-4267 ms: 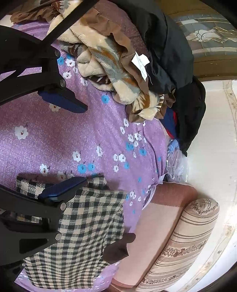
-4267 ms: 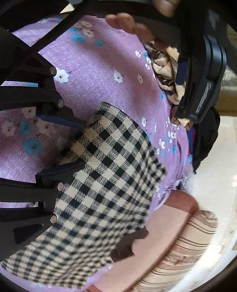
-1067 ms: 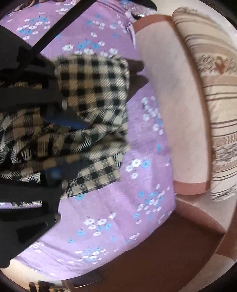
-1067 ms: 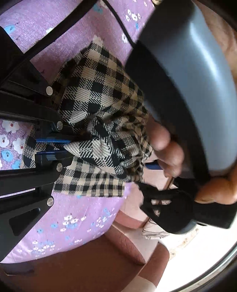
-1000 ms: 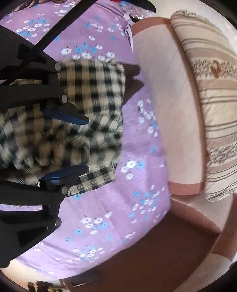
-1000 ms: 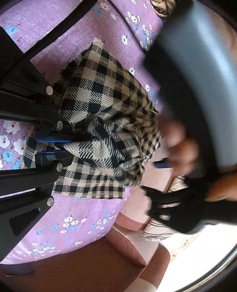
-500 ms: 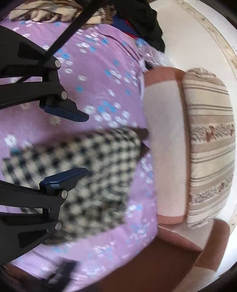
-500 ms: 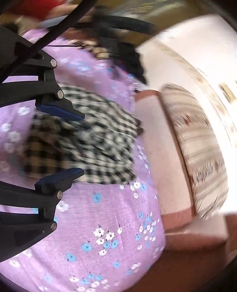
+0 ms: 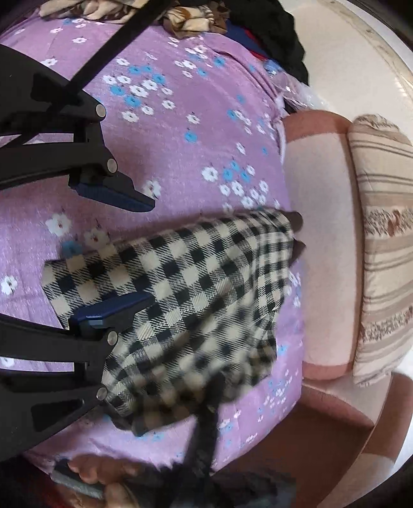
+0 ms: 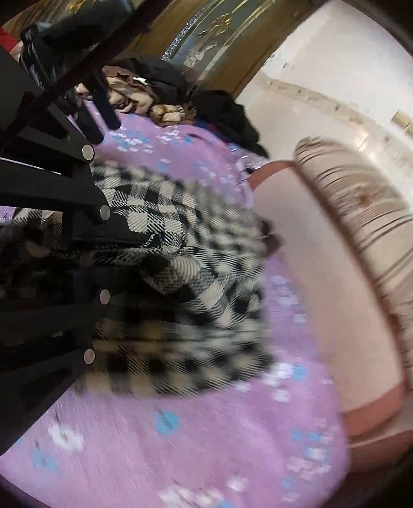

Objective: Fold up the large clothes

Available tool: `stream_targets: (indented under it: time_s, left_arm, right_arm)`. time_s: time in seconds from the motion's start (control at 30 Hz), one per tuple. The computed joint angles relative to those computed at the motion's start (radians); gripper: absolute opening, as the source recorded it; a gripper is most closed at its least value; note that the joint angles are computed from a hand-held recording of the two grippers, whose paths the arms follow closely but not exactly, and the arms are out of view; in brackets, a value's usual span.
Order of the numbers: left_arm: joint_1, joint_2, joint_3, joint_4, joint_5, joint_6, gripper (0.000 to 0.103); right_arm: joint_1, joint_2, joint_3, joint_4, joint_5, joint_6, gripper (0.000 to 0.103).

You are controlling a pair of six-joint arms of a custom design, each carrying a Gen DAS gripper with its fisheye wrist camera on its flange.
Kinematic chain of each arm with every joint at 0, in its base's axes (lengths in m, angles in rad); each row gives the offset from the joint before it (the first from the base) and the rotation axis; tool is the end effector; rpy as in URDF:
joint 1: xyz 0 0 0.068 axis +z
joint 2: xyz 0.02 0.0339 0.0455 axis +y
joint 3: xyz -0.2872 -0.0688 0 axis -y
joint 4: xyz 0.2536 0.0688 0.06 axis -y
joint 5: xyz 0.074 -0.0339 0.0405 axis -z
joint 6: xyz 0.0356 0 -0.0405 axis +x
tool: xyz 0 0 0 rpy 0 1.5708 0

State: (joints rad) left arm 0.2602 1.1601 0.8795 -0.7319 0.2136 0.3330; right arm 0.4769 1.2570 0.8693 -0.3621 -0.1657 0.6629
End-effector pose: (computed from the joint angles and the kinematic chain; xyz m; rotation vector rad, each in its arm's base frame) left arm 0.2177 0.0501 0.2720 0.1709 2.5429 -0.0478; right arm 0.2360 0.1285 0.2720 0.1384 2.4307 0.7414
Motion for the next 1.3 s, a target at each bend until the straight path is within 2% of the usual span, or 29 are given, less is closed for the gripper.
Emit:
stream_targets:
  time_s: [0.1,0.17,0.27,0.33,0.43,0.5,0.57,0.7,0.8,0.83,0.9,1.0,1.03,1.13,1.23,1.3]
  left_arm:
    - [-0.065,0.017,-0.008,0.025,-0.013,-0.045,0.051]
    - [-0.105,0.046,-0.023,0.044,-0.020,-0.076,0.051]
    - [-0.170,0.110,-0.068,0.090,-0.085,-0.124,0.051]
    - [-0.195,0.131,-0.097,0.115,-0.118,-0.138,0.052]
    - [-0.204,0.105,-0.124,0.134,-0.137,-0.127,0.052]
    - [-0.188,0.088,-0.112,0.101,-0.127,-0.116,0.052]
    - [-0.152,0.055,-0.097,0.064,-0.091,-0.100,0.052]
    - [-0.061,-0.015,-0.090,0.015,-0.008,-0.062,0.052]
    - [-0.027,-0.024,-0.092,0.010,0.011,-0.060,0.053]
    - [-0.030,-0.016,-0.093,0.015,0.003,-0.065,0.053]
    - [-0.042,0.000,-0.100,0.036,-0.020,-0.059,0.053]
    - [-0.093,0.008,-0.113,0.025,-0.124,-0.061,0.052]
    - [-0.087,0.014,-0.115,0.014,-0.133,-0.065,0.052]
    - [-0.049,0.040,-0.126,0.006,-0.105,-0.078,0.052]
    - [-0.025,0.049,-0.139,0.015,-0.090,-0.087,0.052]
    - [-0.018,0.026,-0.153,0.015,-0.090,-0.063,0.052]
  right_arm:
    - [-0.024,-0.078,0.025,-0.075,0.060,-0.026,0.011]
    - [-0.040,-0.075,0.025,-0.118,0.095,-0.035,0.011]
    - [-0.083,-0.018,-0.022,-0.135,0.063,-0.016,0.012]
    - [-0.094,0.013,-0.040,-0.143,0.060,-0.008,0.018]
    - [-0.136,-0.052,-0.061,-0.144,0.017,0.000,0.031]
    - [-0.156,-0.115,-0.062,-0.166,0.009,-0.009,0.047]
    - [-0.154,-0.167,-0.066,-0.181,-0.003,-0.026,0.057]
    - [-0.090,-0.223,-0.102,-0.204,-0.063,-0.050,0.060]
    - [0.049,-0.216,-0.134,-0.191,0.002,-0.042,0.060]
    - [0.093,-0.194,-0.141,-0.180,0.013,-0.036,0.058]
    - [0.141,-0.145,-0.132,-0.192,0.001,-0.026,0.006]
    - [0.160,-0.165,-0.114,-0.240,0.025,-0.020,0.005]
    - [0.152,-0.193,-0.111,-0.268,0.022,-0.017,0.005]
    - [0.136,-0.206,-0.121,-0.299,0.018,-0.014,0.005]
    - [0.167,-0.114,-0.118,-0.313,0.040,-0.016,0.006]
    - [0.156,-0.105,-0.117,-0.316,0.019,-0.016,0.006]
